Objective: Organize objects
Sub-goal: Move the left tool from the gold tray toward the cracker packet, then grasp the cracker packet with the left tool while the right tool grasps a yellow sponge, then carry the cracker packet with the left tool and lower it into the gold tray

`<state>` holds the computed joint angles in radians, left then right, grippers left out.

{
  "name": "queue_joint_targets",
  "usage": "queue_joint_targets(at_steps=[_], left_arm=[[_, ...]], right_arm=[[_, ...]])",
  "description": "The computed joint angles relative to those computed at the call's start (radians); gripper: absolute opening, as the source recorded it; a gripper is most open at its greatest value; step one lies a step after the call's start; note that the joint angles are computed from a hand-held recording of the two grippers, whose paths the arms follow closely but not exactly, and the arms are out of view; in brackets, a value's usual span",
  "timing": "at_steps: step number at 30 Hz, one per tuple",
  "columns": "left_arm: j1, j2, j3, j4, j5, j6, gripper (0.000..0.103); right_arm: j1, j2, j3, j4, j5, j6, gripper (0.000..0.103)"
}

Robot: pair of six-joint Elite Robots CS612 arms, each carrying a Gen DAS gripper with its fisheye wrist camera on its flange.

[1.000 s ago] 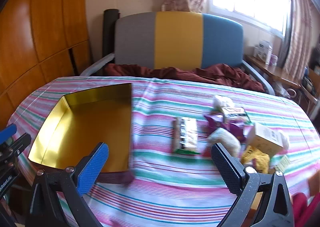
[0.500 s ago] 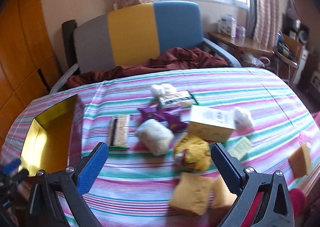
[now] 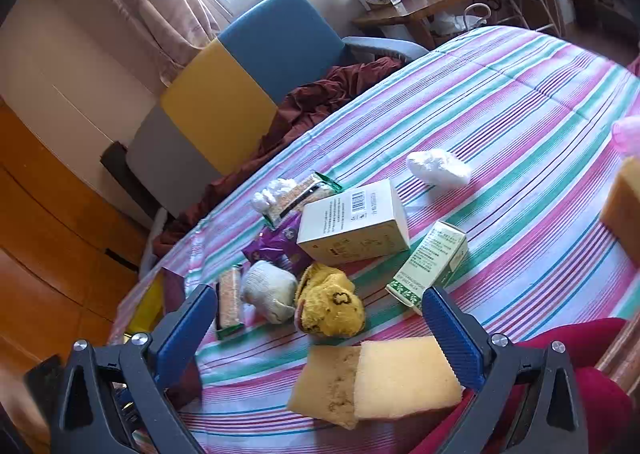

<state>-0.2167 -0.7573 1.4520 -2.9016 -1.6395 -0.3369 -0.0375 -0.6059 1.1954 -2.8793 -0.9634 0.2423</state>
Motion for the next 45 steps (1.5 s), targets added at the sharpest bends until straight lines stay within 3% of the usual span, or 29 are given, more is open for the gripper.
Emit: queue_joint_targets(at_steps=[4,10,14,19,22,25,26,39,42,45], left_arm=[[0.001,0.050,-0.113,0.109,0.057,-0.001,0.063],[0.005,0.153,-0.318,0.350,0.135,-0.036,0.063],[0.017,0.222,-0.439,0.474,0.106,-0.089,0.063],[0.020,0.268,-0.511,0.533,0.097,-0.119,0.063],[0.007,0.272,-0.506,0.508,0.156,-0.089,0.063],[-0.011,0.260,-0.465,0.466,0.236,-0.028,0.053],[-0.012,0.251,-0.440,0.435,0.234,-0.020,0.048],[-0.070,0.083,-0.065,0.126,0.235,0.096,0.048],[-0.086,0.052,0.014,0.049,0.227,0.131,0.048],[-0.083,0.041,0.039,0.015,0.205,0.133,0.048]], right_arm=[[-0.001,0.002,0.002,-0.021,0.020,-0.006,0.103],[-0.007,0.009,-0.001,-0.031,0.055,-0.006,0.103],[-0.013,0.017,-0.007,-0.033,0.091,0.016,0.103],[-0.015,0.021,-0.015,-0.014,0.115,0.011,0.103],[-0.016,0.023,-0.018,-0.007,0.125,0.007,0.103],[-0.016,0.024,-0.020,-0.001,0.126,0.007,0.103],[-0.016,0.024,-0.022,0.004,0.125,0.006,0.103],[-0.014,0.024,-0.031,0.050,0.113,0.006,0.103],[-0.010,0.019,-0.040,0.114,0.090,-0.026,0.103],[0.002,0.006,-0.054,0.225,0.023,-0.109,0.103]])
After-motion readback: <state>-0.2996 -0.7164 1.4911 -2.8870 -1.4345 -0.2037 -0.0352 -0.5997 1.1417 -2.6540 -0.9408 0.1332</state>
